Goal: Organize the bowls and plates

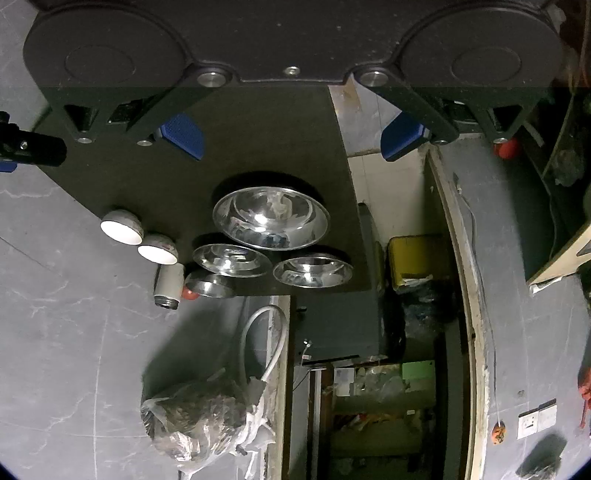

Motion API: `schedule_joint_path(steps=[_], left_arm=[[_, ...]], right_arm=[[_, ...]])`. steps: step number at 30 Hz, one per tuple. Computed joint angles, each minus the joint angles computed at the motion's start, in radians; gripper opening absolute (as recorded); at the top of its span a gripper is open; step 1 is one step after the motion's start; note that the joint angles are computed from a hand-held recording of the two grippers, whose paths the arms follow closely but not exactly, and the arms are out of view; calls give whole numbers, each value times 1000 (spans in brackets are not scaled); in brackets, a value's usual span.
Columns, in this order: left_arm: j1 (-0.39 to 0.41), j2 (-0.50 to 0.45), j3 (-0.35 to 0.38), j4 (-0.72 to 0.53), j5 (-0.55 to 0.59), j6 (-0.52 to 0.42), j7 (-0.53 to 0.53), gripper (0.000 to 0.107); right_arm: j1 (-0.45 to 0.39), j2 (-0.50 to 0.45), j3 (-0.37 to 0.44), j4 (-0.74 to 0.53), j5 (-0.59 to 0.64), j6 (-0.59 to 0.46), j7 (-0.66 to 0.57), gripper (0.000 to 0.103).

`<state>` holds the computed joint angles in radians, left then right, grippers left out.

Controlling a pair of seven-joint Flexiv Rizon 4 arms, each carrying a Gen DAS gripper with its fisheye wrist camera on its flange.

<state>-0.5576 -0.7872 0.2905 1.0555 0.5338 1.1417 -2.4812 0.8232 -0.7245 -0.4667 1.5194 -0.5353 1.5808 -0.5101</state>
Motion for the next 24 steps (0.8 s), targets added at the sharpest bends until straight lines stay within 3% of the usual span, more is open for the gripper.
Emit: schedule_joint_path(steps=[24], left_arm=[[5, 1, 0, 10, -18, 32, 34, 102]], right_arm=[[-16, 7, 20, -6, -9, -10, -5, 103]])
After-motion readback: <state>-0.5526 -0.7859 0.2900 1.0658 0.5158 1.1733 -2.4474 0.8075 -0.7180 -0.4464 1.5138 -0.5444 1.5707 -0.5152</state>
